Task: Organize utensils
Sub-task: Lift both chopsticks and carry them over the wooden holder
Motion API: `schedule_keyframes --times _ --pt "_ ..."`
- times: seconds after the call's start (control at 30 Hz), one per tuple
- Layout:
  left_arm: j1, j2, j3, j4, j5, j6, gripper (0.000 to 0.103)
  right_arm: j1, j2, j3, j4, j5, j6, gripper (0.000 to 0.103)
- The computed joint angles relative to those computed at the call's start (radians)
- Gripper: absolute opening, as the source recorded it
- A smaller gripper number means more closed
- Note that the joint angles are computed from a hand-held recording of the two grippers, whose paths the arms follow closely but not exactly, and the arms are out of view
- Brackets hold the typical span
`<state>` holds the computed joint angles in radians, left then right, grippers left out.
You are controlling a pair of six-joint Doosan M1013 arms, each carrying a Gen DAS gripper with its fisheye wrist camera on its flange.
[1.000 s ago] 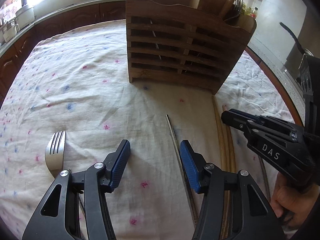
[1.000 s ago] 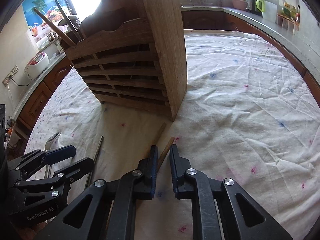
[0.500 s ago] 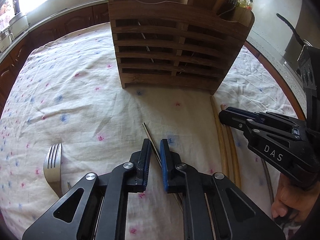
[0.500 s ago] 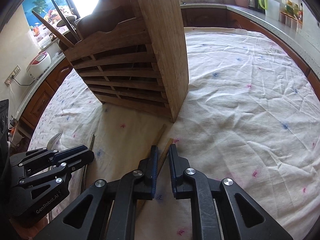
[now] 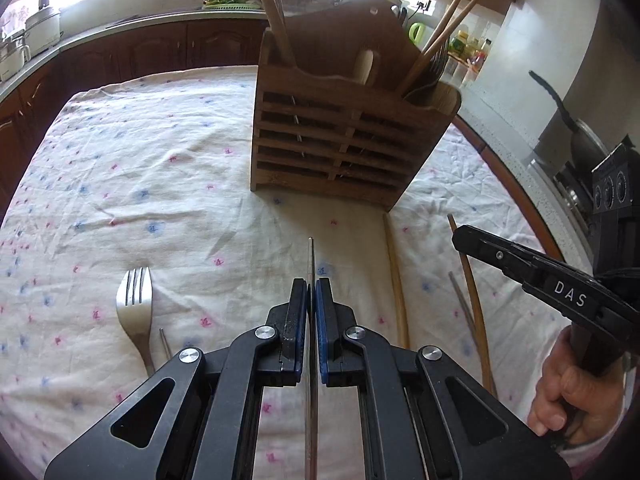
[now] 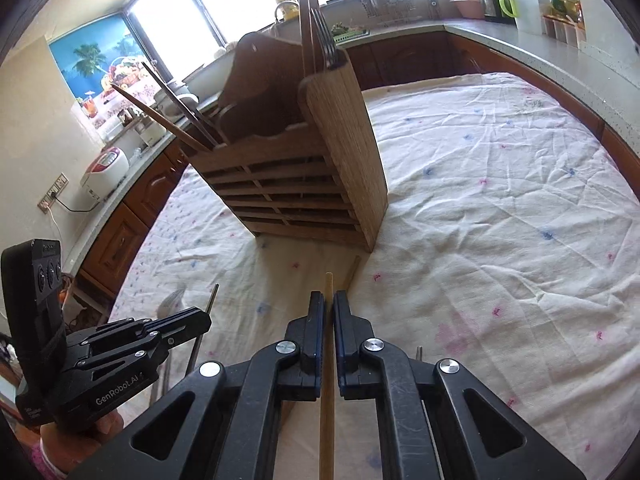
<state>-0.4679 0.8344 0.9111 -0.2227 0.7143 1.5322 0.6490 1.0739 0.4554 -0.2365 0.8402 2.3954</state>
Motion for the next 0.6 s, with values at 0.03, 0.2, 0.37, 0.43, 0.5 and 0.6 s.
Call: schedule_keyframes --times 0.03,0.2,0.37,0.43,0.5,0.6 --pt "0.003 -0.016 0.021 -0.020 -0.020 0.010 0.004 0.003 -0.021 0.032 -0.019 -0.028 0.017 0.005" --pt "0.012 -0.095 0.119 -0.107 -0.126 0.076 0.004 0.018 -0.112 0.163 -0.136 -0.141 0.122 0.005" --pt "0.017 -0.156 0.192 -0.184 -0.204 0.148 0.004 0.037 -0.168 0.236 -0.280 -0.200 0.235 0.005" --pt "0.019 -0.179 0.219 -0.211 -0.233 0.176 0.004 0.044 -0.185 0.256 -0.342 -0.213 0.277 0.005" --pt "0.019 -0.191 0.231 -0.224 -0.256 0.190 0.004 0.049 -0.203 0.276 -0.399 -0.227 0.317 0.005" --pt "0.017 -0.208 0.249 -0.233 -0.284 0.208 0.004 0.055 -0.216 0.286 -0.463 -0.238 0.356 0.005"
